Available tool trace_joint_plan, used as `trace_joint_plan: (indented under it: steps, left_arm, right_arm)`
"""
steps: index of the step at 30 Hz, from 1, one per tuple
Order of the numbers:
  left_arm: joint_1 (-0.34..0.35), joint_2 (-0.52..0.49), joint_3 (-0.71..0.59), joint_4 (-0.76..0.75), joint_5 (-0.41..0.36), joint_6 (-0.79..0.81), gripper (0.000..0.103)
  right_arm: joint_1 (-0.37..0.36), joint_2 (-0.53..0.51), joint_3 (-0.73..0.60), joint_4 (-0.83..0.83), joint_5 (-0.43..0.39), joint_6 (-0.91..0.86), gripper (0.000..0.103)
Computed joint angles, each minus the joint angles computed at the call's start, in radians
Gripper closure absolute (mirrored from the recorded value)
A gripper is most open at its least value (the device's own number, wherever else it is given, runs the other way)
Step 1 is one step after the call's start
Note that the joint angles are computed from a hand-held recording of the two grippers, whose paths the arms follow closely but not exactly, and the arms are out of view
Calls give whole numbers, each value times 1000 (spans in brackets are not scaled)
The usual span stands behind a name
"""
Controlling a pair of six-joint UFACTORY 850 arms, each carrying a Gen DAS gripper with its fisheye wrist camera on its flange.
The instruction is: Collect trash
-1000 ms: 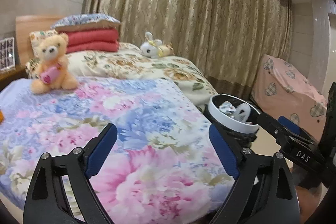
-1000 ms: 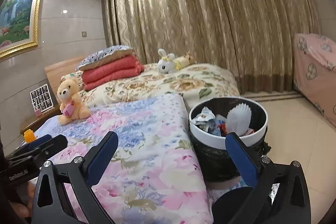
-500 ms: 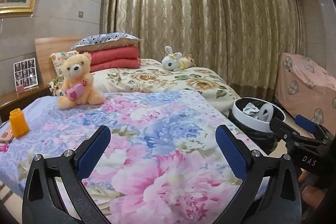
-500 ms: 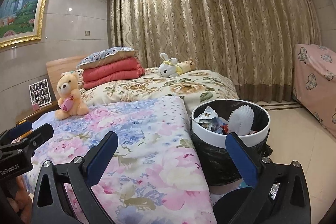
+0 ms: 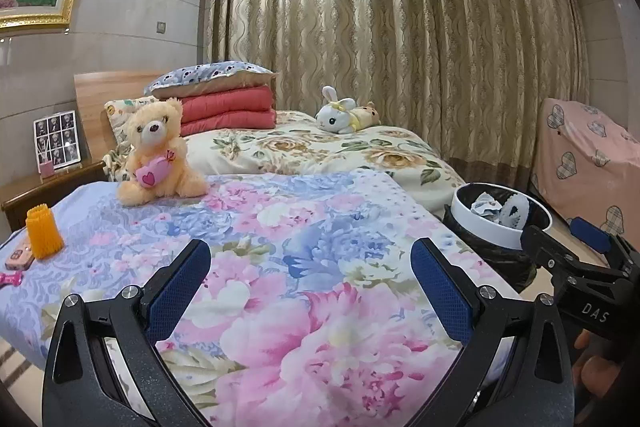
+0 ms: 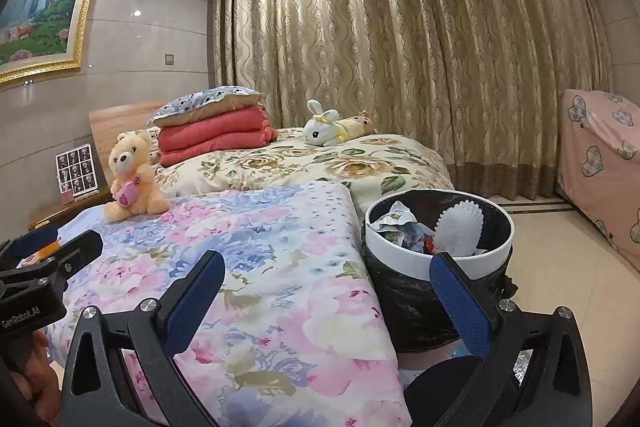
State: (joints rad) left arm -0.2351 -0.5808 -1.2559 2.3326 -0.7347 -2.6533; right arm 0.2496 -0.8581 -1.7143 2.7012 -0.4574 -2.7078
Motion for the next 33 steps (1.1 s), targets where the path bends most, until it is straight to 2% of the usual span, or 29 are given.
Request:
trace_joint_plan:
  steps: [33]
  left_arm:
    - [7, 6, 6, 24, 16, -35, 1]
  right_arm:
    - [5, 3, 11, -11, -6, 17, 0]
